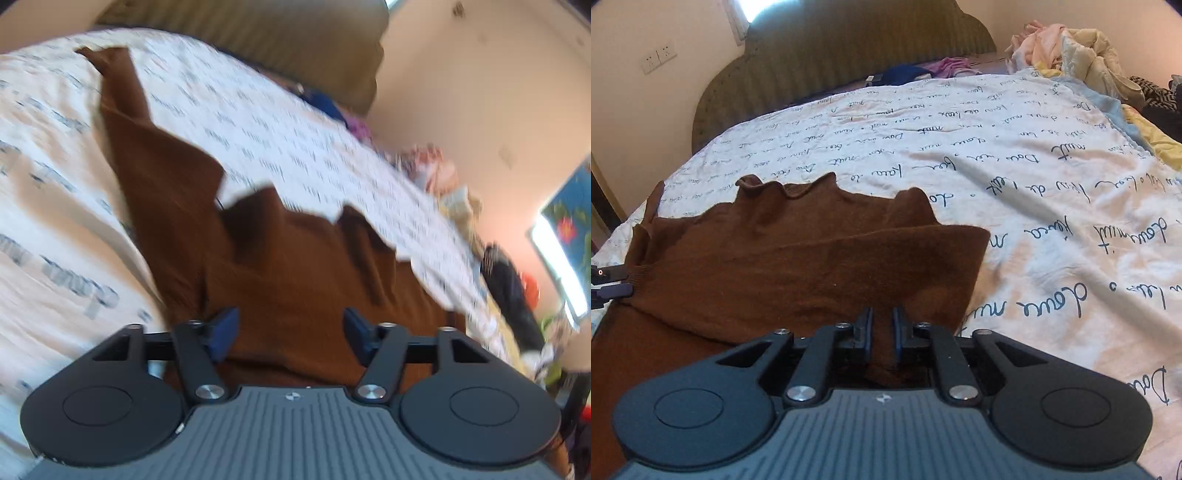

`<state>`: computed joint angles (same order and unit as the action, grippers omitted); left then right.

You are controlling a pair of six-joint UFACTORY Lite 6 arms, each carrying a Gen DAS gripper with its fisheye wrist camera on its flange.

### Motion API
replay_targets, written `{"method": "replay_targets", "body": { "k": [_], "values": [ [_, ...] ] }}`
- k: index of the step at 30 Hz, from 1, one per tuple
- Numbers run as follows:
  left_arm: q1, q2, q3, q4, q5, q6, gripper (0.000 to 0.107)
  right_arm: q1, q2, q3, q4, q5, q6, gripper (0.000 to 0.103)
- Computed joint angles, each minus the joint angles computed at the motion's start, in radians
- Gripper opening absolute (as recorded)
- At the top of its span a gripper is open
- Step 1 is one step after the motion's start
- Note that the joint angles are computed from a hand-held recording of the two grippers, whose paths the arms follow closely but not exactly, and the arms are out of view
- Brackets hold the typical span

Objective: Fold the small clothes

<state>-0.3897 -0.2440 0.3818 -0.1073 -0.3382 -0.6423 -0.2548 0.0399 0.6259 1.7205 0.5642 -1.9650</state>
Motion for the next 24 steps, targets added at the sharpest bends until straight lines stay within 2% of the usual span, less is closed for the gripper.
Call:
{"method": "replay_targets", "body": {
  "k": [2,5,8,10,12,13,15,17,18,19,21,23,24],
  "values": [
    [0.095,-0.044,-0.018,0.188,0.005,-0.153,0.07,-0.008,-0.033,-0.011,-0.032,0.047,0.038,0.011],
    [0.228,-0.031,-0.022,0.502,-0.06,-0.443,0.071,0.044,-0.029,-0.02,0.047,0.052,-0.011,0.011],
    [0.389,0.003,0.014,0.816,-0.102,-0.704,0.076,0.145,0.078,0.031,0.117,-0.074,-0.081,0.012],
    [0.501,0.045,0.057,0.961,-0.131,-0.826,0.08,0.148,0.074,0.036,0.123,-0.078,-0.05,0.012],
    [0.604,0.074,0.095,1.068,-0.16,-0.898,0.086,0.191,0.002,0.034,0.102,-0.145,0.042,0.016],
    [0.641,0.093,0.125,1.096,-0.164,-0.91,0.09,0.216,-0.036,0.025,0.118,-0.164,0.026,0.019],
    [0.713,0.147,0.191,1.143,-0.189,-0.915,0.09,0.267,-0.084,0.03,0.11,-0.187,0.037,0.033],
    [0.769,0.229,0.297,1.2,-0.2,-0.945,0.091,0.291,-0.109,0.038,0.072,-0.152,0.089,0.067],
    [0.794,0.287,0.366,1.235,-0.215,-0.959,0.09,0.306,-0.124,0.033,0.076,-0.131,0.091,0.074],
    [0.816,0.352,0.447,1.266,-0.228,-0.975,0.089,0.319,-0.138,0.03,0.074,-0.12,0.099,0.078],
    [0.856,0.509,0.643,1.348,-0.256,-1.059,0.084,0.352,-0.176,0.01,0.089,-0.108,0.09,0.078],
    [0.885,0.66,0.845,1.412,-0.229,-1.164,0.071,0.382,-0.219,-0.019,0.104,-0.104,0.072,0.078],
    [0.902,0.744,0.95,1.442,-0.235,-1.232,0.07,0.398,-0.241,-0.037,0.119,-0.108,0.056,0.078]
  ]
}}
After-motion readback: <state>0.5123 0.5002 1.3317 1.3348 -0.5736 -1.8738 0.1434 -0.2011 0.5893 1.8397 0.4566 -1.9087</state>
